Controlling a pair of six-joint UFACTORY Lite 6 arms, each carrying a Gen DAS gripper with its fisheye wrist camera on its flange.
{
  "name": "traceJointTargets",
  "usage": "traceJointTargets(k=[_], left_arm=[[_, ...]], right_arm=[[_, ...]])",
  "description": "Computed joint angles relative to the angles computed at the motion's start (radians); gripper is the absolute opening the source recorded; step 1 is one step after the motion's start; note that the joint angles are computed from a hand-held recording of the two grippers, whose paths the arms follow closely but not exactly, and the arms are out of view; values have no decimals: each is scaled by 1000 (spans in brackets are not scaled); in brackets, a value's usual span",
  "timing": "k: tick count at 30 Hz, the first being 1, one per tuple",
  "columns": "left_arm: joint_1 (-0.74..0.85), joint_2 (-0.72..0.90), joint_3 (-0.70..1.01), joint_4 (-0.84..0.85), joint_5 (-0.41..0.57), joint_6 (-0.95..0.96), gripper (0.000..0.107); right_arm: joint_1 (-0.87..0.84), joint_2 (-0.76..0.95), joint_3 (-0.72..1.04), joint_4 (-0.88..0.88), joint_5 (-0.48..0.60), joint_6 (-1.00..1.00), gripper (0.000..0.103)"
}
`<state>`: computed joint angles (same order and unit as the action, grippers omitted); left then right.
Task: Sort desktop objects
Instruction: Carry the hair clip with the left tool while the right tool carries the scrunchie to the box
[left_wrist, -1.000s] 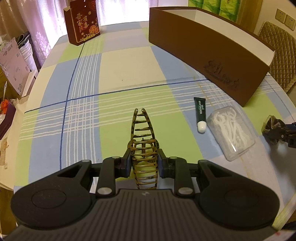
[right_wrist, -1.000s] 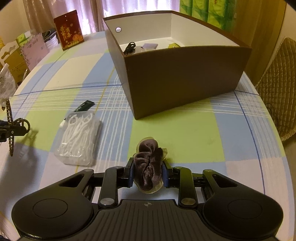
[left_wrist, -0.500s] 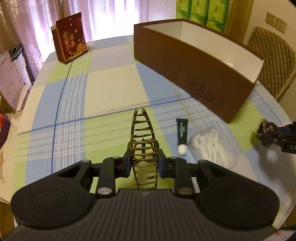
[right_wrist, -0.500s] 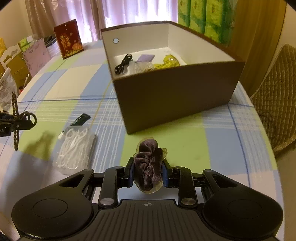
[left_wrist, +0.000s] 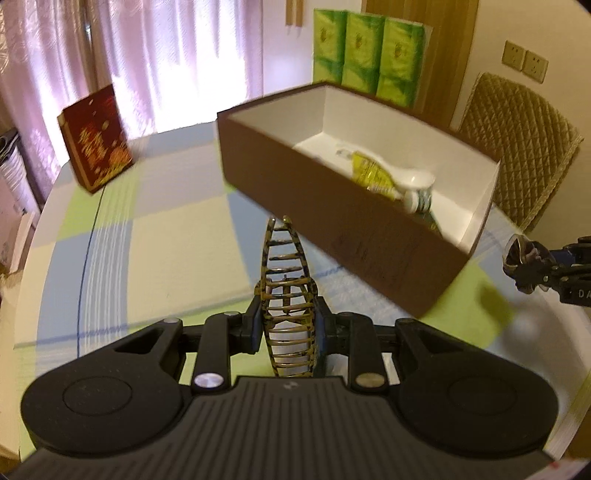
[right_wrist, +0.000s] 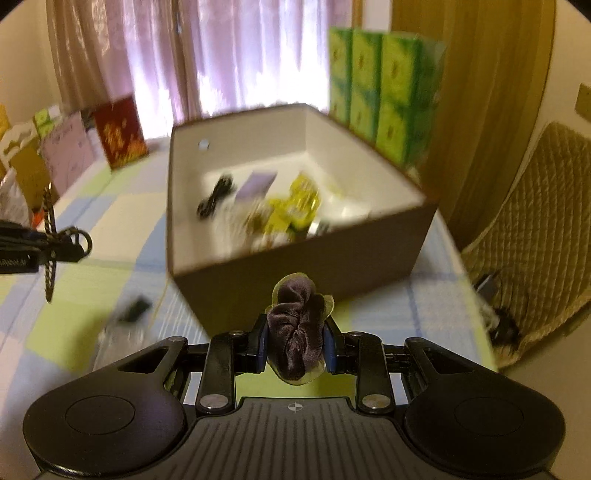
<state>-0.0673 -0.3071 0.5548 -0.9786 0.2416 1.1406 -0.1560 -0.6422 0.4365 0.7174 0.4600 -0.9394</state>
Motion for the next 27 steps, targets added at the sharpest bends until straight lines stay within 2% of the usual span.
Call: traceJointTargets(k=[4,9,14,17,21,23,27], left_arm=[[-23,92,136,-40,25,16,22],[-85,217,310,-25,11,-12,22],[-150,391,539,127,-2,-145,22],[-171,525,708,254,33,-264,22],[-185,734,972,421,145,-430,22],[-192,864,1140,510,235,-519,22],[-180,1117,1459,557,435,-576,22]], right_arm=[[-82,92,136,164,59,-175,26],[-75,273,312,281,83,-294,26],[-28,474,471,322,88,-352,26],[5,599,563,293,89,-338,26],[37,744,668,211,103,-286,26],[45,799,703,187,106,-277,26],[53,895,774,122,110,-226,26]])
